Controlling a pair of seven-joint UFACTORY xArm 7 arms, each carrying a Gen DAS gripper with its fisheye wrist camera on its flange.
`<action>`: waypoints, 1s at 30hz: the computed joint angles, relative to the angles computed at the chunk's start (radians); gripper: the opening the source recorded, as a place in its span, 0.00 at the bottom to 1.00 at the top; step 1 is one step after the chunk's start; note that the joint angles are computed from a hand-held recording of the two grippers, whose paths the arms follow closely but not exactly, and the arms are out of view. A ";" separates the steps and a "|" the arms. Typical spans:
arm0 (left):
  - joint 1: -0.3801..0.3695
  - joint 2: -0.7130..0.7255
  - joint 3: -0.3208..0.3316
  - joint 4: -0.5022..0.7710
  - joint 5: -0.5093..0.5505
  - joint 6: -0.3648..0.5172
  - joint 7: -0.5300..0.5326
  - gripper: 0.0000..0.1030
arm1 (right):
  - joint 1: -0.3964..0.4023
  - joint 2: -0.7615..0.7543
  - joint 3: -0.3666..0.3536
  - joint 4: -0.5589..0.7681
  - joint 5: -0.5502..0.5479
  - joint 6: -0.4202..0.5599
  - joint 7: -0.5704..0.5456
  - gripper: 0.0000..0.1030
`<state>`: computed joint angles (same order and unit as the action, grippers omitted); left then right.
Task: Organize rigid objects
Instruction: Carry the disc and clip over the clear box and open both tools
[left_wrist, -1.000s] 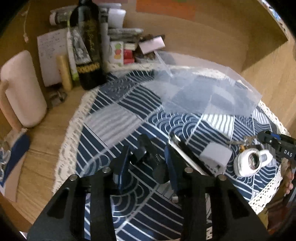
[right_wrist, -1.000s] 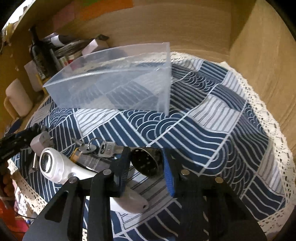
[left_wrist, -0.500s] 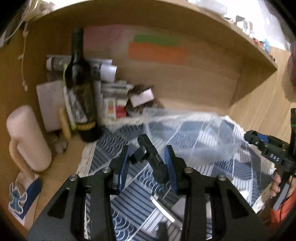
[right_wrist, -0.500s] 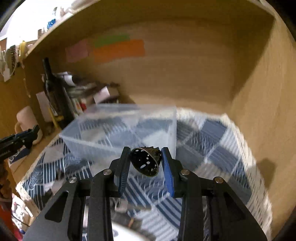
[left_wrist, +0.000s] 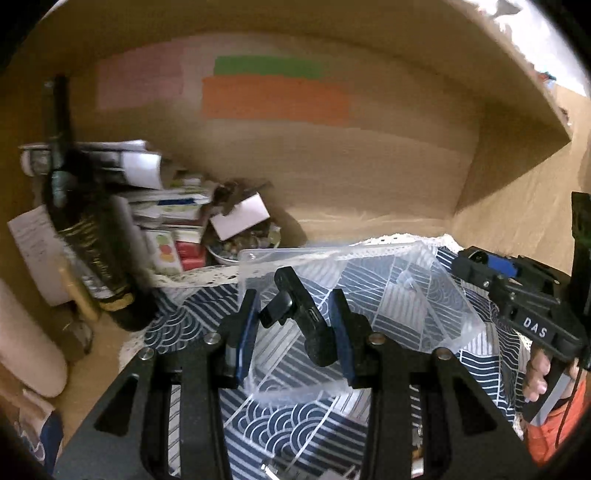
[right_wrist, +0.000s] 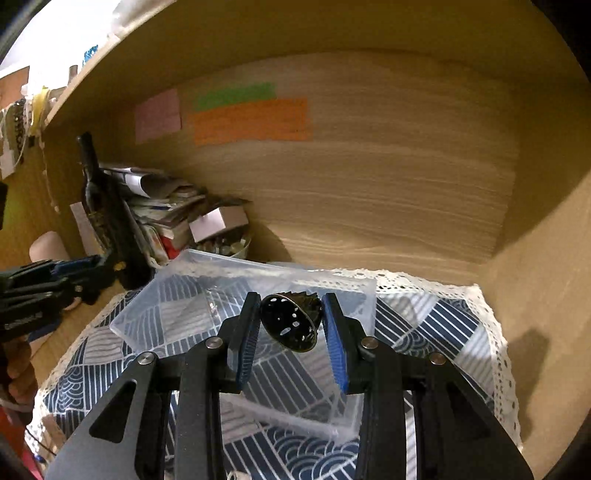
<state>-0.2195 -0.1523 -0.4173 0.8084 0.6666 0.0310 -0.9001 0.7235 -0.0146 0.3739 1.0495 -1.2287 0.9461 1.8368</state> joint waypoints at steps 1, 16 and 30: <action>-0.012 0.028 0.006 0.021 -0.015 0.014 0.023 0.37 | -0.004 0.011 -0.004 0.007 0.006 -0.014 -0.012 0.30; -0.232 0.331 0.139 0.259 -0.313 0.171 0.399 0.37 | -0.034 0.155 -0.111 0.085 0.177 -0.176 -0.268 0.30; -0.345 0.296 0.241 0.250 -0.364 0.205 0.412 0.54 | 0.004 0.154 -0.133 0.093 0.160 -0.128 -0.267 0.52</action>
<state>-0.5647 0.1434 -0.1759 1.0579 0.3025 0.2357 -0.4880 0.7277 0.1398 0.2408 1.1423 -1.0683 0.8178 1.5701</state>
